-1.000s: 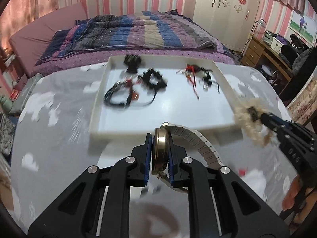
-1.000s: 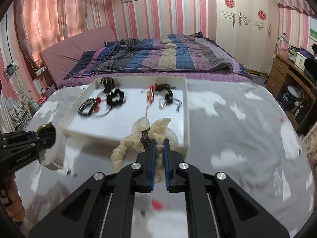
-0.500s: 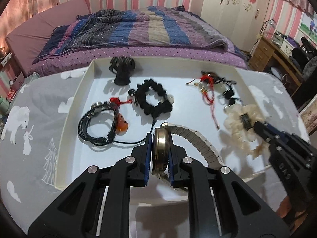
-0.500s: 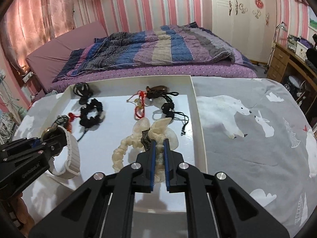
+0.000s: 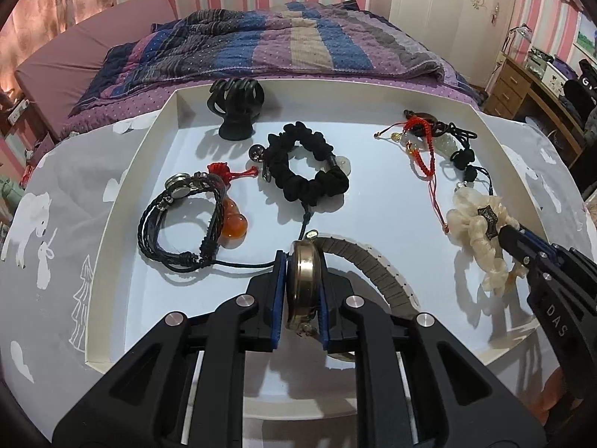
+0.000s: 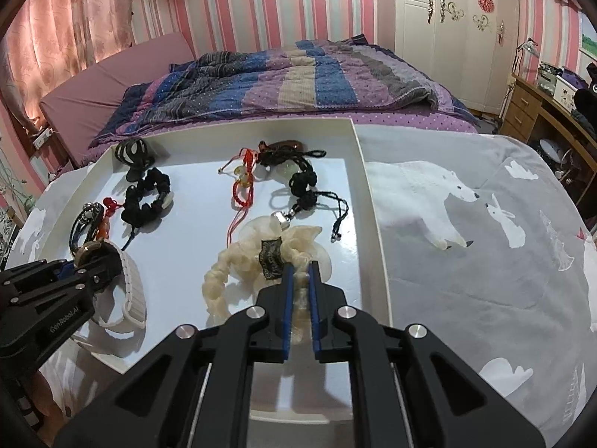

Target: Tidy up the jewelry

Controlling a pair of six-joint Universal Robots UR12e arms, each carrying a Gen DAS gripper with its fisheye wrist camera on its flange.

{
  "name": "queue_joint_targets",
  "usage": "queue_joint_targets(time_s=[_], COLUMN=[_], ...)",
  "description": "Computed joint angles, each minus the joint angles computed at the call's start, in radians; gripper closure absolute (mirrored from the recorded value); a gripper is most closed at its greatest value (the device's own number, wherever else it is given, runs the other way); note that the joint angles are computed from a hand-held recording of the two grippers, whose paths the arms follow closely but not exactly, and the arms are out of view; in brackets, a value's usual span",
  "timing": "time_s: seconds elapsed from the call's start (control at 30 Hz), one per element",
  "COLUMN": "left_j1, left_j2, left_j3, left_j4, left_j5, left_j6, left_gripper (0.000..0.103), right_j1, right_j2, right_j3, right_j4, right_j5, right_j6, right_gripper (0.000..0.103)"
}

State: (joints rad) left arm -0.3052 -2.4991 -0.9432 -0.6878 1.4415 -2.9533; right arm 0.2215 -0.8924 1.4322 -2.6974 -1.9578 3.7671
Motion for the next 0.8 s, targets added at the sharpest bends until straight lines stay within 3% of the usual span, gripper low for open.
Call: queue_joint_targets(time_s=[0.33, 0.53, 0.7, 0.8], left_j1=[0.005, 0.006, 0.012, 0.012], left_j2=[0.002, 0.014, 0.037, 0.051], left_j3=[-0.005, -0.026, -0.061, -0.084], left_j4=[0.019, 0.059, 0.127, 0.156], left_j5=[-0.007, 0.002, 0.011, 0.026], left_j6=[-0.011, -0.011, -0.037, -0.038], left_gripper=[0.082, 0.075, 0.037, 0.023], right_j1=[0.005, 0.019, 0.027, 0.032], right_j2=[0.003, 0.009, 0.001, -0.005], right_j3=[-0.001, -0.010, 0.001, 0.007], right_j4=[0.007, -0.020, -0.058, -0.082], right_j5=[-0.019, -0.070, -0.121, -0.154], right_j6=[-0.012, -0.041, -0.041, -0.038], right_gripper=[0.090, 0.069, 0.041, 0.022])
